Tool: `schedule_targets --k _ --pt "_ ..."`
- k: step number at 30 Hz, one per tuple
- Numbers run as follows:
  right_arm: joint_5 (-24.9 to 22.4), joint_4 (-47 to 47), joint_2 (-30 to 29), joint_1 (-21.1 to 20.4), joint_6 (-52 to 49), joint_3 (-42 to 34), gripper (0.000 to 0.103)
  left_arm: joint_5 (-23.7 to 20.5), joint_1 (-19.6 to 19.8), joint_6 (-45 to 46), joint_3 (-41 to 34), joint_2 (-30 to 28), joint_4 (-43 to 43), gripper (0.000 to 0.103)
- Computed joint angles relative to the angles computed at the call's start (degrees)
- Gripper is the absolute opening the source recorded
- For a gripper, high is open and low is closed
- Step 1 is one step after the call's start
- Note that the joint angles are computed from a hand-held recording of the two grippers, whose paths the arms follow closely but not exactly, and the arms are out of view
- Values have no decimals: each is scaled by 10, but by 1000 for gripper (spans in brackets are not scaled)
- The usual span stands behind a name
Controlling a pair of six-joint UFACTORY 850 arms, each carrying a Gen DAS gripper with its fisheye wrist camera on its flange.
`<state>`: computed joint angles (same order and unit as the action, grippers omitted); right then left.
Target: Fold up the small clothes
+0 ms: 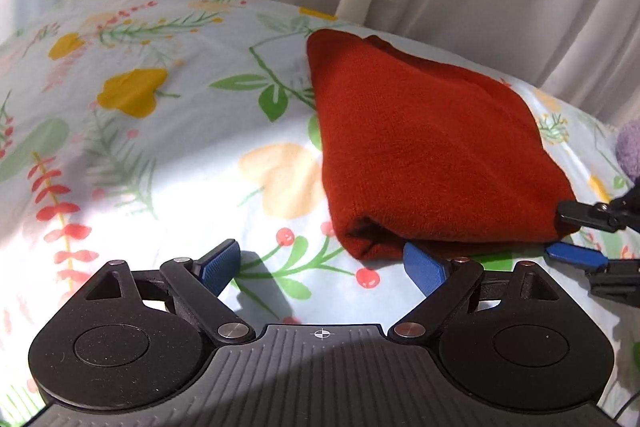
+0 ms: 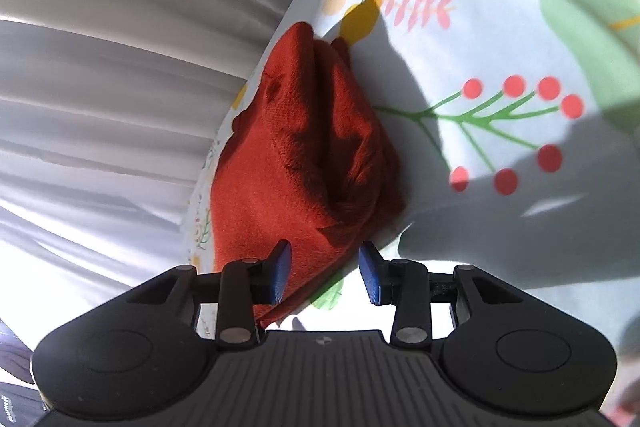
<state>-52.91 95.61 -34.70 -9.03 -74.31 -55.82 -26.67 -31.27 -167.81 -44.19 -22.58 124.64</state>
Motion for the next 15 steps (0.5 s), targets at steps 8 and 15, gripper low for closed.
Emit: schedule_targets --k 8,15 --pt "-28 85 -3 16 -18 7 8 -28 -7 108 -35 -26 -171 93" --pt "119 91 46 36 -139 29 8 -43 -14 128 12 26 -263 88"
